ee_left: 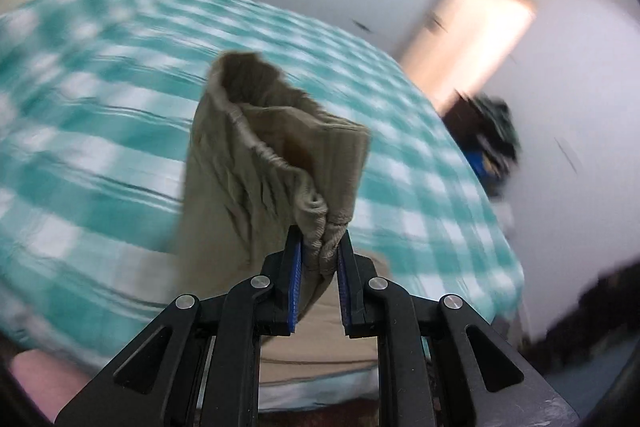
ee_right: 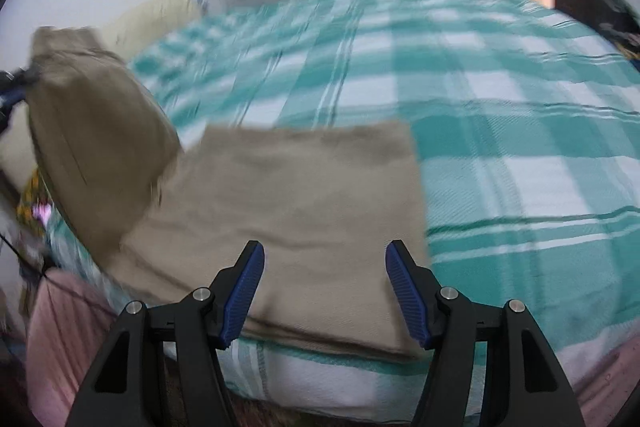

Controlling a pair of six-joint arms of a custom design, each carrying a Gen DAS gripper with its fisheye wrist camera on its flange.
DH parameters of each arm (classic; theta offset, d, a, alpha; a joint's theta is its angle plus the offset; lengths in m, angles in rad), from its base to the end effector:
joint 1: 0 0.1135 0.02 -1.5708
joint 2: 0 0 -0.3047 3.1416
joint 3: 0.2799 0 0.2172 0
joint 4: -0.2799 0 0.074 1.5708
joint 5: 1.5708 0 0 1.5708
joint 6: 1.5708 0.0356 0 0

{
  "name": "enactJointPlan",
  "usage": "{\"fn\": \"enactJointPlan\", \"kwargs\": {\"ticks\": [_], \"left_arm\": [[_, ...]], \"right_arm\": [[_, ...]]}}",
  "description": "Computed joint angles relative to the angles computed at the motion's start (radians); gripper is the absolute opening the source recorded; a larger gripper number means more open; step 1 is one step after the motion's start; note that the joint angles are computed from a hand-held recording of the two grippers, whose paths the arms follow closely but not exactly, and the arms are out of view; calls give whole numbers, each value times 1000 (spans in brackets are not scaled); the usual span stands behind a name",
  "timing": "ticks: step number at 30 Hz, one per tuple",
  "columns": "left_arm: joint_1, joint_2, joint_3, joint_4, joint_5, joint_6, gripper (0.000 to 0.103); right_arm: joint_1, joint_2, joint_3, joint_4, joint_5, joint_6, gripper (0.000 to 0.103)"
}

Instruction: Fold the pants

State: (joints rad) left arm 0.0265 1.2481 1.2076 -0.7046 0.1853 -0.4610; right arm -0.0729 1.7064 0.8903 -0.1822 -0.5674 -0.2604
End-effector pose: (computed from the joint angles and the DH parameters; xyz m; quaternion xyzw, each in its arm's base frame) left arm 0.2146 -0.0009 0.3801 -0.1841 0.8941 -0.1689 0.3718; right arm 0.3048 -0.0031 0.2170 -0.1649 0.9095 0.2198 0.3119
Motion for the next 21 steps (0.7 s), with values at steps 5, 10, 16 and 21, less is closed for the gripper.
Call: {"fn": "enactJointPlan", "kwargs": {"ticks": [5,10,16,21], "left_arm": [[-264,252,-157,334,1,-39,32],[-316,364,-173,338,-17,-32,59],[-153,112,-247,284,-5,45,78],[-27,-18,-354,228,-82,137,78]], "right_arm": [[-117,-20,23,8,-41,45,63],[-184,52,165,-160,-102,50,63],[-157,349,582,-834,-386,-155,63],[-8,477,690,-874,-307,-62,50]]}}
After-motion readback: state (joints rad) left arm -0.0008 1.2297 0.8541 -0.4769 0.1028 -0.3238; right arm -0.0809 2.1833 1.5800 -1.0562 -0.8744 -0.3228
